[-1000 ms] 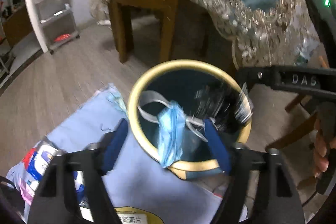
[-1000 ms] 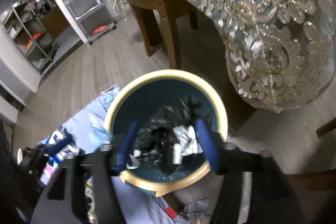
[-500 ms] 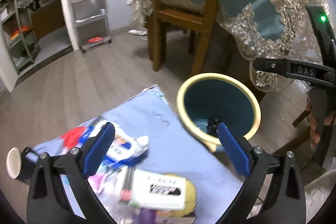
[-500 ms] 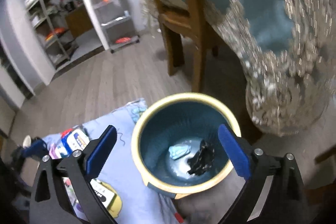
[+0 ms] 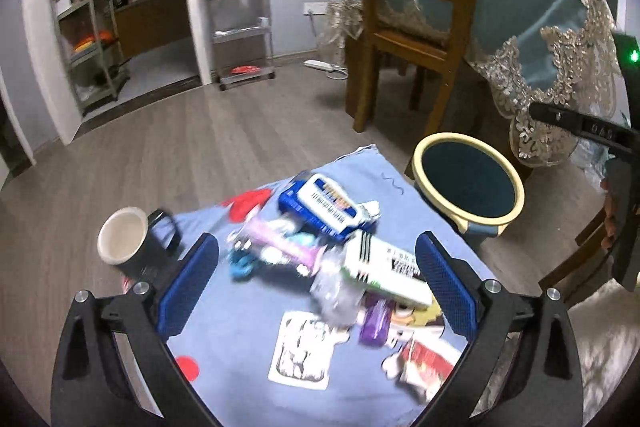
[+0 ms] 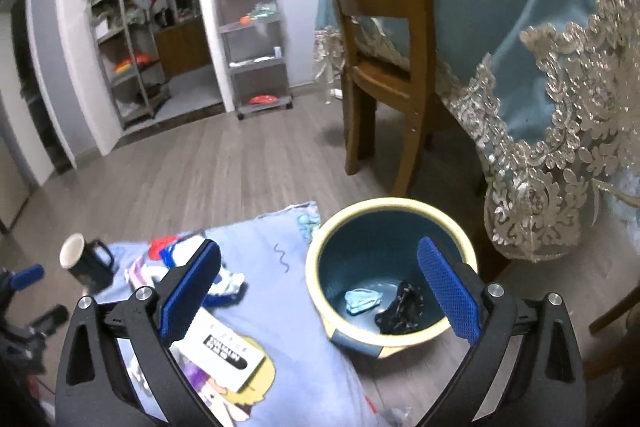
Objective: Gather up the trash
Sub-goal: 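Grasp the foil blister pack with the left tool while the right grasps the COLTALIN box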
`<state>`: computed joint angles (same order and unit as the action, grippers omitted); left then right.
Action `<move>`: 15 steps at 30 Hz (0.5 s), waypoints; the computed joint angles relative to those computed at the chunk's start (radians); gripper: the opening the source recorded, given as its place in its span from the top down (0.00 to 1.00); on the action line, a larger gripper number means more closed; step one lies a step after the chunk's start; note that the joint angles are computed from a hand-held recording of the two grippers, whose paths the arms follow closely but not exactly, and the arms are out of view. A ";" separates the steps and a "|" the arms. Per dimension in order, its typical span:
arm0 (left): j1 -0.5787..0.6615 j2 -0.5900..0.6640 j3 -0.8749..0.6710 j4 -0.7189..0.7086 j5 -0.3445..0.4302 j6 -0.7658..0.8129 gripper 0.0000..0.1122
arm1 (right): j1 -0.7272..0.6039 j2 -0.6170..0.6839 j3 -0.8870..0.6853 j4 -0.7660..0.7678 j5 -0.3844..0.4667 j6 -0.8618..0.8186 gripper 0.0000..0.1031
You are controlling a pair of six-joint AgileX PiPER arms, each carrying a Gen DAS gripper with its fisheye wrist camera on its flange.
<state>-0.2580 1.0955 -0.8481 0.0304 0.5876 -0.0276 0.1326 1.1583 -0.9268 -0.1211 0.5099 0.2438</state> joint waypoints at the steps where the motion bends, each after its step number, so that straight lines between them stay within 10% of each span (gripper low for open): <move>1: 0.028 -0.032 0.028 -0.027 0.003 0.036 0.14 | 0.047 -0.009 0.013 -0.085 0.007 0.082 0.05; 5: 0.133 -0.109 0.100 -0.132 0.006 0.175 0.14 | 0.226 -0.035 0.074 -0.340 0.047 0.359 0.05; 15: 0.315 -0.040 0.208 -0.344 -0.056 0.438 0.14 | 0.409 0.087 0.100 -0.355 0.075 0.478 0.05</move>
<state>0.0573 1.0558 -0.6401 -0.3133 0.5312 0.4102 0.5413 1.2454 -0.8265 -0.4761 0.5848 0.7219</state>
